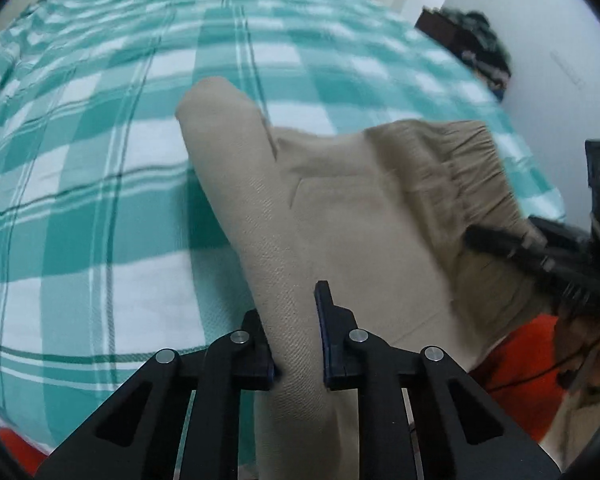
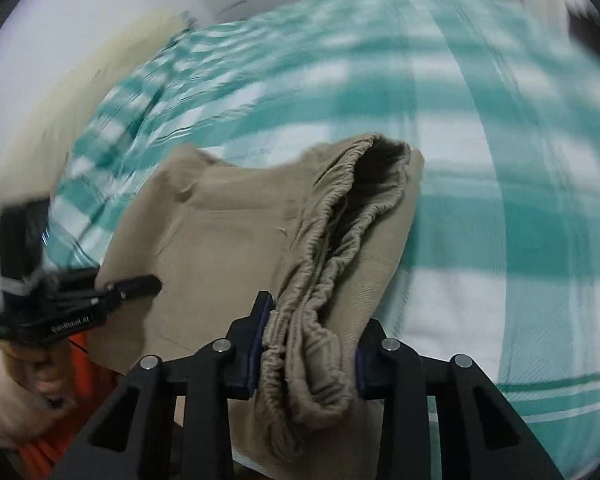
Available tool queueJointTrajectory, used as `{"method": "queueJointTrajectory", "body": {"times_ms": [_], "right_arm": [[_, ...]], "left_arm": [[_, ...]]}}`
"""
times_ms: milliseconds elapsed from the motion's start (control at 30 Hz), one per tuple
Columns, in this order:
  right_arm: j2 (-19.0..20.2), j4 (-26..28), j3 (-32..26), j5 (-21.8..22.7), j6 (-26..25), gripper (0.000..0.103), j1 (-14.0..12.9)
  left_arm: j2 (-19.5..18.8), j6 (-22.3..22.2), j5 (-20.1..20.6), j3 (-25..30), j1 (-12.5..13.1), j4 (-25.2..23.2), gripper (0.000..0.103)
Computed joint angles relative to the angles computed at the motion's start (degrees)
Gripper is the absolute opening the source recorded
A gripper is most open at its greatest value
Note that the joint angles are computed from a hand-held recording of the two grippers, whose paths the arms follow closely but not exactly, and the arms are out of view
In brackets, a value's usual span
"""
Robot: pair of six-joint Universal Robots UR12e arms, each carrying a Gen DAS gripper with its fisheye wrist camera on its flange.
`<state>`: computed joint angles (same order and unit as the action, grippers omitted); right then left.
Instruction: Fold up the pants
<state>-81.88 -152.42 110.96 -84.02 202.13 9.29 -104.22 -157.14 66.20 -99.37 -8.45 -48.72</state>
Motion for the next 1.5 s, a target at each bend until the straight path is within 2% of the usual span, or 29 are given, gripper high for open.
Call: {"method": "queueJointTrajectory", "body": {"times_ms": [67,100,233,300,333,367,400,433,467,500,533,567,600,733,833,933,1000,1100,1133,1233,1300,1367,1500], "right_arm": [[0.9,0.7,-2.7,-4.5,-2.5,0.033,2.3],[1.0,0.3,-3.1,-5.0,-2.9,0.033,2.6],[2.6,-4.8,-5.7,-3.1,-1.5,0.032,2.0],[4.5,-7.1,-8.4,-3.0,-1.4,0.032,1.6],[5.6,-8.2,-9.8,-3.2,-1.0,0.032,1.5],[6.6,-9.6,-11.2,-3.1,-0.8,0.032,1.2],[7.8,-9.9,-12.8,-3.0,-1.1,0.034,0.8],[9.0,-8.9,-14.7,-2.8,-1.0,0.043,0.4],[10.0,-6.7,-16.4,-2.8,-0.1,0.052,-0.1],[10.8,-3.1,-18.2,-4.5,1.3,0.074,-0.3],[11.0,-1.1,-18.8,-8.0,2.2,0.086,-0.1],[10.7,0.6,-18.9,-13.2,3.0,0.087,0.5],[10.2,0.9,-18.3,-16.1,3.0,0.088,1.1],[7.6,2.1,-14.8,-20.8,2.1,0.092,2.6],[5.9,2.9,-12.4,-23.0,1.8,0.093,4.6],[4.4,3.1,-10.6,-24.7,2.8,0.101,6.8],[3.4,2.2,-9.4,-26.0,3.8,0.101,8.5],[2.0,2.1,-8.5,-26.8,5.9,0.102,10.7],[1.7,2.4,-8.4,-27.0,6.9,0.102,11.5],[1.3,4.5,-8.7,-28.4,8.8,0.102,13.7],[1.3,5.9,-9.3,-29.6,8.9,0.102,14.9],[1.3,8.2,-10.1,-31.6,8.4,0.102,16.2],[0.9,9.0,-10.5,-33.3,8.1,0.102,17.8]], "left_arm": [[-0.1,-1.6,-0.7,1.0,0.8,1.6,0.015],[-0.4,-2.1,-1.2,1.8,1.3,2.4,0.014],[-3.2,-4.9,-3.5,6.9,2.7,4.0,0.013],[-5.4,-6.6,-2.2,10.2,2.4,8.7,0.014],[-6.5,-6.5,-0.5,11.6,2.1,10.9,0.018],[-7.3,-6.8,2.5,12.4,1.5,13.3,0.035],[-8.4,-7.5,7.8,13.0,0.8,18.2,0.047],[-8.8,-7.7,11.3,12.9,0.4,20.9,0.073],[-8.9,-8.1,15.2,12.2,0.2,24.8,0.087],[-8.4,-8.3,16.8,10.8,0.5,27.4,0.09],[-7.7,-8.2,15.9,9.4,1.0,28.2,0.092],[-7.0,-7.9,15.1,8.1,1.5,28.4,0.097],[-6.3,-7.6,15.2,6.7,1.8,28.5,0.098],[-2.8,-5.8,18.2,-1.3,1.8,32.4,0.098],[0.1,-5.6,17.1,-4.9,1.7,32.4,0.098],[2.7,-5.1,14.3,-6.2,2.1,29.1,0.098],[4.6,-5.7,13.0,-7.0,2.3,27.5,0.1],[6.4,-5.7,13.7,-8.2,2.4,27.9,0.1],[7.2,-5.7,15.1,-8.9,2.2,28.9,0.1],[8.9,-5.1,16.2,-10.6,2.4,30.7,0.1],[9.6,-5.3,16.5,-11.1,2.7,29.9,0.1],[10.6,-5.5,16.8,-11.1,2.9,27.0,0.1],[11.7,-4.0,16.6,-12.0,3.2,26.2,0.1]]}}
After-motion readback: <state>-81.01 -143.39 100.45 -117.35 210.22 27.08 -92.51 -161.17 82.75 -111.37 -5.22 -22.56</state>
